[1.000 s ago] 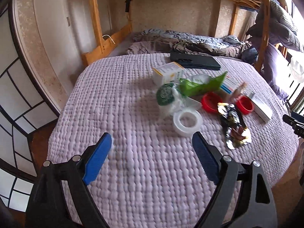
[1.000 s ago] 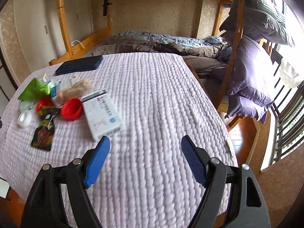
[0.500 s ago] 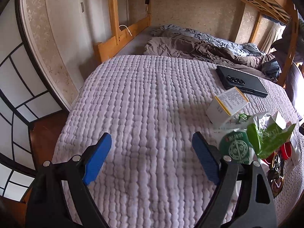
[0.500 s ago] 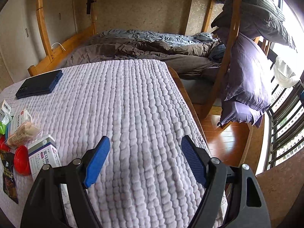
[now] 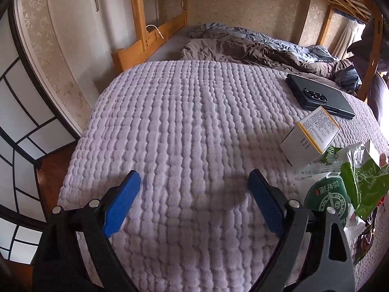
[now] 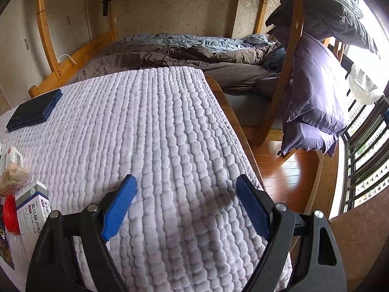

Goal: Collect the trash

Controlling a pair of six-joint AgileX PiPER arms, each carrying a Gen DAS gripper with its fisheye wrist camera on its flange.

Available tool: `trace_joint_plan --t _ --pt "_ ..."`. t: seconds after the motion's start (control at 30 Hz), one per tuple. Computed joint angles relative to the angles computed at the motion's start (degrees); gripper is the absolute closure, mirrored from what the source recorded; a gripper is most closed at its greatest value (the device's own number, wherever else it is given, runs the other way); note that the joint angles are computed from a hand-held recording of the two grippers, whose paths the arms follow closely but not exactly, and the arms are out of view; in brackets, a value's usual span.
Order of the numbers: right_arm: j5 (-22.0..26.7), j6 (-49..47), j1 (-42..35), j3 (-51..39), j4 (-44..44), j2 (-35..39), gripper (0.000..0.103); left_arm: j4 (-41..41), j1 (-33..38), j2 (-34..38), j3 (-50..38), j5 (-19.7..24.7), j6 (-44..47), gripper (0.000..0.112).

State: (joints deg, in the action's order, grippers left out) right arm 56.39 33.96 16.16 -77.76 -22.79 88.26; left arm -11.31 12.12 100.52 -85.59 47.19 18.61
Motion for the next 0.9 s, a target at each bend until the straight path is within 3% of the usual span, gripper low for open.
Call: trace_joint_plan --t 0.1,0.2,0.9 --pt "-0.9 -1.0 -0.6 0.5 1.6 -0.3 0.015 1.4 -1.0 0.0 0.5 -0.8 -0.7 0.015" --pt "-2.2 -5.8 -3.0 0.1 7.3 0.3 0.004 0.7 -0.8 0.9 -0.8 0.3 -0.8 0.010" --pt "-1.9 -6.1 -2.1 0.0 6.5 0.4 0.004 0.5 -0.9 0.7 -0.2 -0.7 0.3 0.010"
